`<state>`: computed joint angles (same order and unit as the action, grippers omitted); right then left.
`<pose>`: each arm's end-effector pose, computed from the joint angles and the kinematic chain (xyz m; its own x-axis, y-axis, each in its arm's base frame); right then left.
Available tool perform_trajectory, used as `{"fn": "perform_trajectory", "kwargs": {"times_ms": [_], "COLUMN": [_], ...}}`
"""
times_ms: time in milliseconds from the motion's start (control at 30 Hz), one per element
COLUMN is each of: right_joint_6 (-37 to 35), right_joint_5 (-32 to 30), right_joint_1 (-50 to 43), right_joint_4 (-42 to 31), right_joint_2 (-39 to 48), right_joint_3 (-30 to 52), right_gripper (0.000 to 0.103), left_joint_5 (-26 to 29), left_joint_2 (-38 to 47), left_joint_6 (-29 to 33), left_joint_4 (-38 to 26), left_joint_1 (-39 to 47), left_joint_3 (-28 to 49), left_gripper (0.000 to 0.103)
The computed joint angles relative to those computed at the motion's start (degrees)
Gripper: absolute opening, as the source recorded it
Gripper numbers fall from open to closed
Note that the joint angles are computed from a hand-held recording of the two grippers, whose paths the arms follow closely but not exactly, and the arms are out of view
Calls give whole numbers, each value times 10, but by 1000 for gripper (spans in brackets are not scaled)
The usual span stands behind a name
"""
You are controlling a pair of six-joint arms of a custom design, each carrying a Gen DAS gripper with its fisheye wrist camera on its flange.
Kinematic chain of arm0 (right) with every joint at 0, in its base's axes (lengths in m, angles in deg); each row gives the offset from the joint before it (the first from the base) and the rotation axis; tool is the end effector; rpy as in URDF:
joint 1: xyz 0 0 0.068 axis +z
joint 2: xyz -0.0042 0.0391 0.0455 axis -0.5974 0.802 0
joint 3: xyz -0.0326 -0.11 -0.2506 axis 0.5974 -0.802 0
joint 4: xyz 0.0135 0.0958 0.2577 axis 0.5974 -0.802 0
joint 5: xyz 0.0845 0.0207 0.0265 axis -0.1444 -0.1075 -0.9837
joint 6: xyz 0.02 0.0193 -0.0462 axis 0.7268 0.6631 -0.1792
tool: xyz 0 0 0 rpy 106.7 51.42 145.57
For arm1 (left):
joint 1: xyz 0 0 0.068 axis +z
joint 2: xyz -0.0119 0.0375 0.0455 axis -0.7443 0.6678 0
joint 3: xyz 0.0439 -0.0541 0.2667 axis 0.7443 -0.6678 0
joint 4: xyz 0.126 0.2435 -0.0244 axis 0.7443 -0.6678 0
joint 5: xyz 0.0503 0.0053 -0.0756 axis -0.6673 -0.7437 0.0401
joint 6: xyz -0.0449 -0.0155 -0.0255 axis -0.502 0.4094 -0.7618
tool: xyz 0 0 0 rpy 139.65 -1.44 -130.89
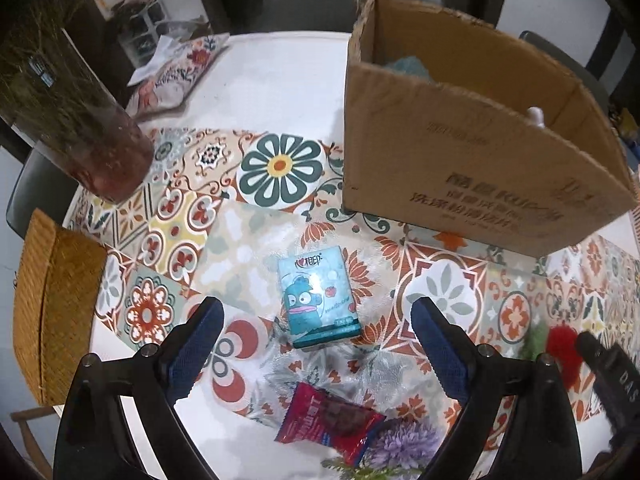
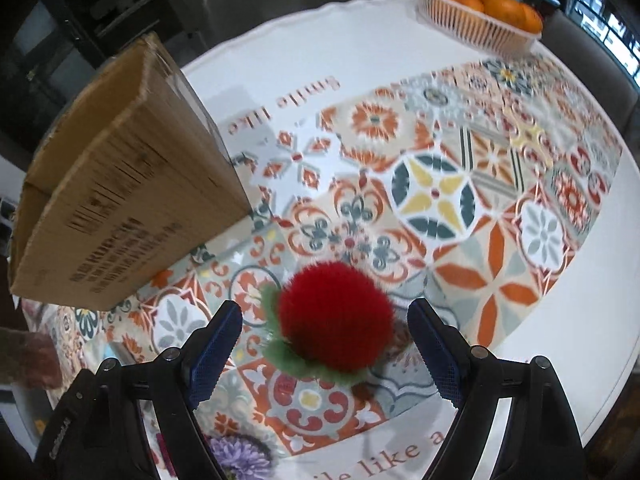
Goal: Organize soft objects
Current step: 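Move the left tool toward the blue tissue pack while the right tool approaches the red pompom, then grasp the blue tissue pack with the left tool while the right tool grasps the red pompom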
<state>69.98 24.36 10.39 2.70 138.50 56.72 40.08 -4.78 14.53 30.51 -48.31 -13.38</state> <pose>0.1368 0.1303 0.2238 -0.4717 0.8270 -0.3059 0.8480 0.5205 0.0995 0.2825 -0.0008 0.2113 -0.9166 0.2318 -0.3259 0.2174 0.9728 0.0805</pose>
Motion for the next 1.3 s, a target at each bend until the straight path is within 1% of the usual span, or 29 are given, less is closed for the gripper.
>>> {"fn": "perform_trajectory", "kwargs": {"times_ms": [100, 233, 400, 600, 733, 833, 900, 967, 1000, 1033, 1100, 1133, 1167, 1233, 1267, 1300], "right_joint_6": [14, 35, 24, -3, -32, -50, -58, -64, -64, -66, -74, -79, -82, -80, -81, -81], "right_joint_5": [-10, -14, -39, -62, -65, -70, -77, -81, -80, -77, -73, -72, -70, -67, -66, -65], "right_joint_1": [-3, -11, -33, -51, -60, -66, -68, -70, -70, -69, -73, -75, -76, -69, -67, -65], "right_joint_4": [21, 29, 63, 113, 127, 141, 156, 170, 174, 176, 177, 178, 180, 183, 186, 188], "right_joint_2": [6, 26, 42, 58, 76, 94, 108, 112, 122, 128, 131, 130, 130, 122, 120, 112], "right_joint_3": [-14, -26, -49, -69, -61, -54, -49, -53, -47, -44, -43, -44, -43, -49, -51, -57], "right_gripper": [86, 86, 86, 86, 84, 78, 67, 64, 62, 61, 54, 52, 50, 47, 45, 44], "left_joint_5": [-13, -41, -77, -96, -104, -106, -99, -99, -99, -95, -87, -84, -77, -66, -66, -65], "left_joint_2": [20, 49, 77, 110, 128, 142, 149, 152, 151, 150, 152, 153, 152, 142, 138, 133], "left_joint_6": [-15, -44, -75, -88, -96, -98, -98, -92, -88, -83, -73, -70, -64, -45, -36, -25], "left_joint_4": [15, 34, 57, 68, 74, 75, 76, 82, 88, 95, 99, 100, 105, 122, 131, 138], "left_joint_1": [-9, -24, -34, -41, -41, -38, -36, -37, -37, -36, -36, -36, -34, -34, -38, -40], "left_joint_3": [-2, -3, -12, -7, -2, 3, 3, 0, -5, -8, -11, -11, -15, -27, -33, -39], "left_gripper": [96, 96, 97, 98, 98, 98, 98, 97, 94, 89, 83, 78, 76, 64, 62, 57]}}
